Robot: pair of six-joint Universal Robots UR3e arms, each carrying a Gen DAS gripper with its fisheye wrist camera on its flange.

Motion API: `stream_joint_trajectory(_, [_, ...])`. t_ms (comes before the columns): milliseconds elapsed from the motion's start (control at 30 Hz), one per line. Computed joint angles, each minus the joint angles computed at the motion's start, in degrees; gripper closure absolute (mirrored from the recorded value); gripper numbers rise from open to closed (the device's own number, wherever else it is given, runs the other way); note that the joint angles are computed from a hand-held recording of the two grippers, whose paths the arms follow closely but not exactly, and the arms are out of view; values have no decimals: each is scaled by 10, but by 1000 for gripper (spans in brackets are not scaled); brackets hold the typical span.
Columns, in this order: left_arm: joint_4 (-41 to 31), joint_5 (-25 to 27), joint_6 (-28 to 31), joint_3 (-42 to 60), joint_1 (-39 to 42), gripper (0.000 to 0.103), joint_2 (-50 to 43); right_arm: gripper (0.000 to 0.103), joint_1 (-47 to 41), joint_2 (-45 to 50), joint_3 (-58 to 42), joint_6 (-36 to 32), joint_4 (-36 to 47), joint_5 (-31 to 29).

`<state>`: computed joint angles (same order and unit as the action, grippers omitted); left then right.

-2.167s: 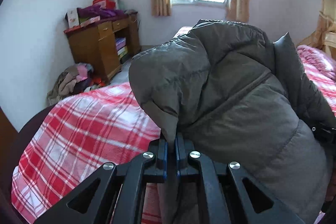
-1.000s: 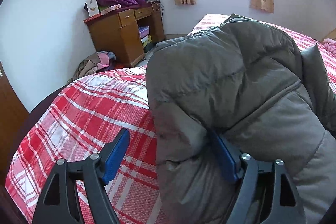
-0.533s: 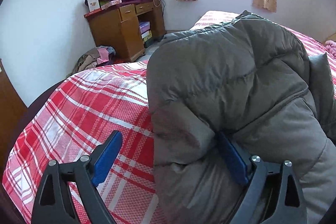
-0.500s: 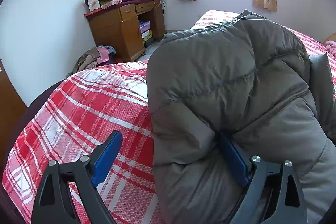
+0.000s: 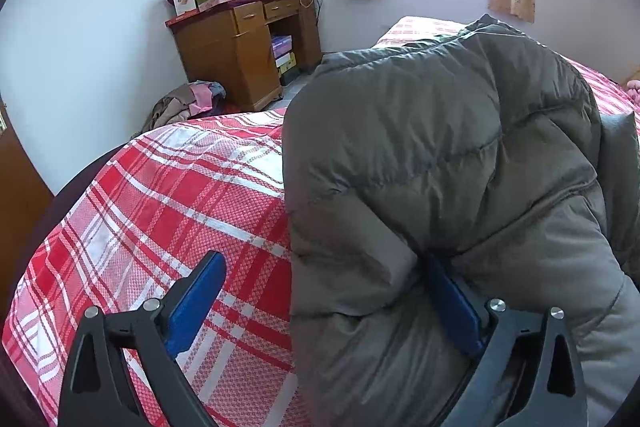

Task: Fold large clothes
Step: 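Hold the folded jacket with both tools and carry it across the bed, then lower the jacket bundle onto the bed and open both tools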

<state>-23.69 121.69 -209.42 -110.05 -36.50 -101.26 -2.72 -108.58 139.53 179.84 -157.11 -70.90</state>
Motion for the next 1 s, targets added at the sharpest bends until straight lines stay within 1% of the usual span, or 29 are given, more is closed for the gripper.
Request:
stream_joint_trajectory(267, [4, -5, -4, -7, 7, 1, 2, 28, 51, 36, -3, 30, -58, -55])
stream_joint_trajectory(367, [3, -7, -6, -8, 8, 1, 2, 28, 54, 40, -8, 31, -54, -56])
stream_joint_trajectory(533, [7, -8, -3, -11, 11, 1, 4, 26, 84, 57, -15, 49, -70, -86])
stream_joint_trajectory(767, [16, -16, -5, -18, 17, 1, 5, 26, 90, 68, -12, 56, -89, -91])
stream_joint_trajectory(933, [22, -23, -5, -27, 22, 1, 14, 25, 90, 65, -11, 57, -85, -92])
stream_joint_trajectory(1000, [10, -21, -3, -30, 23, 1, 25, 22, 85, 63, -15, 55, -76, -85])
